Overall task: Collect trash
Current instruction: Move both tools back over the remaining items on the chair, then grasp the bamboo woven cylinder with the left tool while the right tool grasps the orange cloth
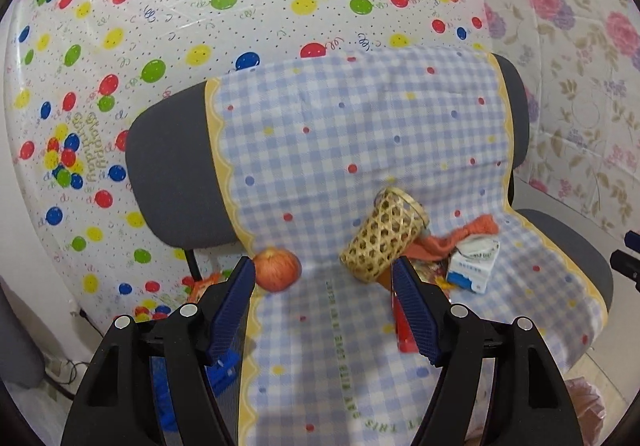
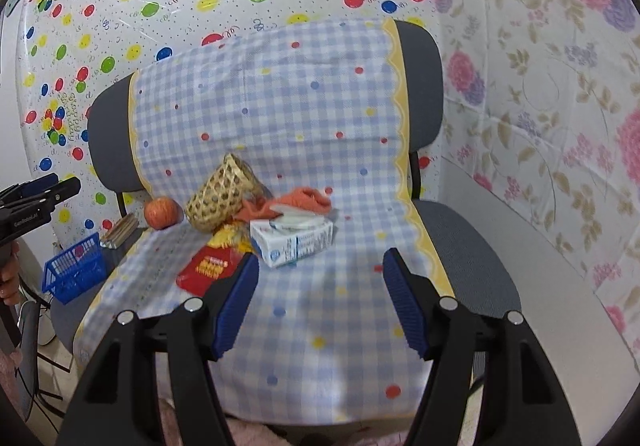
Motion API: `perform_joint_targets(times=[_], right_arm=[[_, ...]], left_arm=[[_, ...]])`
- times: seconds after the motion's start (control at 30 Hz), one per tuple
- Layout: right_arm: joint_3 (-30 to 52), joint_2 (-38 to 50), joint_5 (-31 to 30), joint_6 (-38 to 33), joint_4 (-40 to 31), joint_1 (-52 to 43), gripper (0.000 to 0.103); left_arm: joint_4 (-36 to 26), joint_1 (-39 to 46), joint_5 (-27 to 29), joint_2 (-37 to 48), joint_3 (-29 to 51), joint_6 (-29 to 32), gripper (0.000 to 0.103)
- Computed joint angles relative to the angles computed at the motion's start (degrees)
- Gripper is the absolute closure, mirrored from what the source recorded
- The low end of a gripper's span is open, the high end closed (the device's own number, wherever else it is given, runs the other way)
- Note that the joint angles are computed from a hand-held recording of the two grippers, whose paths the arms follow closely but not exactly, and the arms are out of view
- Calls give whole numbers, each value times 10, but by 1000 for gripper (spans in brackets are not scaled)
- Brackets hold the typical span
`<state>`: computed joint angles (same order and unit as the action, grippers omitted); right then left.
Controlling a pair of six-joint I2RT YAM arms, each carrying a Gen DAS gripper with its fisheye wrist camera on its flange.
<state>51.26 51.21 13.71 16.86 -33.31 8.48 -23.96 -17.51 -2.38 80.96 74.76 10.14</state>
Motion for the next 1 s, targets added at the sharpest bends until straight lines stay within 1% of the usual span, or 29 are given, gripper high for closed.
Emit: perform_joint_targets(times=[0.03,0.13,0.23,0.3,0.37,0.4,0.43,0.47,0.53,0.57,0.6,0.7,0.87,1.0], right_arm=[[8,15,-3,-3,11,-4,39],[29,69,-20,-15,51,-23,41],[46,133,-44,-19,90,-47,48],[54,170,-65,-14,107,-61,55],[61,205,-75,-9,124,-69,56],[63,222,-77,-8,133,-70,56],[65,239,-81,-7,143,-71,56],[68,252,-83,-7,149,-71,56],[73,274,-88,-11,162,-73,56],[76,283,-89,-12,165,-73,54],[80,293,-89,-14,169,-74,49],[82,310,-87,-24,181,-76,42],[83,331,-91,-35,189,-84,40],[82,342,-101,-43,194,-91,40]], left_arm=[[5,-1,-3,15,12,2,24],[24,-2,0,54,32,10,23],[57,1,12,104,42,16,23],[91,3,22,142,42,17,23],[116,5,39,177,45,18,23],[120,5,47,197,53,16,22],[123,4,54,217,63,14,18],[127,4,60,235,71,14,16],[136,-1,62,275,91,18,16],[137,-2,62,297,105,18,15],[136,-2,65,317,119,14,15],[121,2,77,364,164,-2,15],[115,9,111,430,230,-24,15],[111,5,139,453,260,-12,15]])
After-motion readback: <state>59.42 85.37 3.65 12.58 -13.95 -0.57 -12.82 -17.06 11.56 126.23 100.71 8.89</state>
